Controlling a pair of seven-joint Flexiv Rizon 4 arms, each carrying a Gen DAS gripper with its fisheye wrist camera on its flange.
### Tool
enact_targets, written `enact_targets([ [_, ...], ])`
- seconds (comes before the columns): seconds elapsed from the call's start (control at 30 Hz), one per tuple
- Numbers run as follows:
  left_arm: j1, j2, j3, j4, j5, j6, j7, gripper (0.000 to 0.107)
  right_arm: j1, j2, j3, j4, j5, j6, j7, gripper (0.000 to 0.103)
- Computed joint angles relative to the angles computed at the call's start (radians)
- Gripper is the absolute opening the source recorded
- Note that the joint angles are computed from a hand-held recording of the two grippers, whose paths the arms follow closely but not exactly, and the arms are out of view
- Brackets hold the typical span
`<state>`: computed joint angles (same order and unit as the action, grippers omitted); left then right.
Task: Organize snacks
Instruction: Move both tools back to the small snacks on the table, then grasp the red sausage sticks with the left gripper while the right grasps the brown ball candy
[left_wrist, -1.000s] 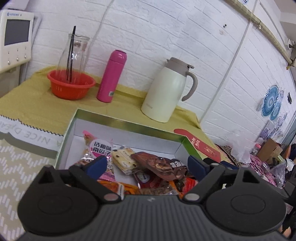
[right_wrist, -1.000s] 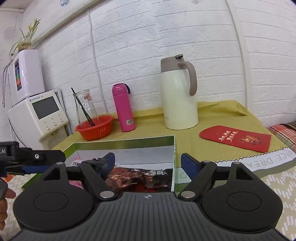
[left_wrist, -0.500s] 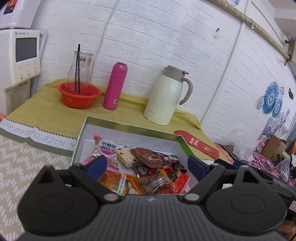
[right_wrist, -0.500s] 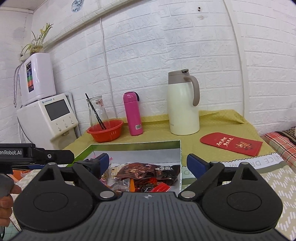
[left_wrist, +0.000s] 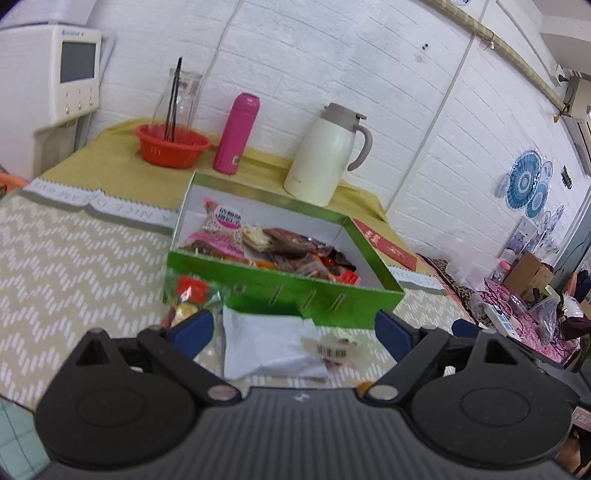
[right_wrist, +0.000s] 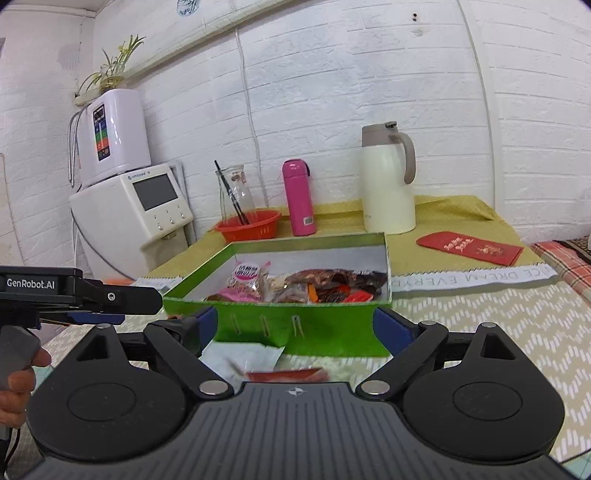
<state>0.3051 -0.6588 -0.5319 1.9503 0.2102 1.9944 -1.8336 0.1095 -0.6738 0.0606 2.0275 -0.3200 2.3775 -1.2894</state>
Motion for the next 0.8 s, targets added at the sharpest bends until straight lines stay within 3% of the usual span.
enact_targets([
  [0.27, 0.118, 0.004, -0.071, 0.137, 0.052, 0.028, -0.078, 0.088, 0.049, -0.025, -0.005, -0.004, -0.029, -0.054, -0.086, 0.103],
  [0.3, 0.140, 0.002, -0.089, 0.146, 0.066, 0.031, -0.088, 0.088, 0.067, -0.033, -0.014, -0.015, -0.017, -0.053, -0.111, 0.098],
  [0.37, 0.169, 0.002, -0.113, 0.158, 0.090, 0.037, -0.099, 0.088, 0.115, -0.048, -0.043, -0.036, 0.030, -0.054, -0.175, 0.070],
  [0.4, 0.181, 0.002, -0.124, 0.159, 0.100, 0.035, -0.102, 0.088, 0.133, -0.057, -0.054, -0.048, 0.047, -0.058, -0.205, 0.030],
  [0.43, 0.193, 0.000, -0.135, 0.163, 0.111, 0.036, -0.105, 0.088, 0.137, -0.056, -0.054, -0.051, 0.053, -0.078, -0.215, 0.011],
  [0.57, 0.266, -0.042, -0.215, 0.171, 0.171, 0.029, -0.101, 0.088, 0.033, -0.018, 0.034, 0.028, -0.055, -0.083, -0.169, 0.006],
  [0.67, 0.316, -0.098, -0.286, 0.179, 0.182, -0.005, -0.081, 0.088, 0.041, 0.022, 0.039, 0.114, -0.065, -0.062, -0.193, 0.008],
  [0.77, 0.329, -0.129, -0.310, 0.203, 0.170, -0.010, -0.050, 0.088, -0.015, 0.036, 0.082, 0.179, -0.180, -0.051, -0.177, 0.016],
  [0.8, 0.333, -0.133, -0.314, 0.213, 0.166, -0.011, -0.040, 0.088, -0.059, 0.034, 0.104, 0.189, -0.261, -0.057, -0.147, 0.027],
])
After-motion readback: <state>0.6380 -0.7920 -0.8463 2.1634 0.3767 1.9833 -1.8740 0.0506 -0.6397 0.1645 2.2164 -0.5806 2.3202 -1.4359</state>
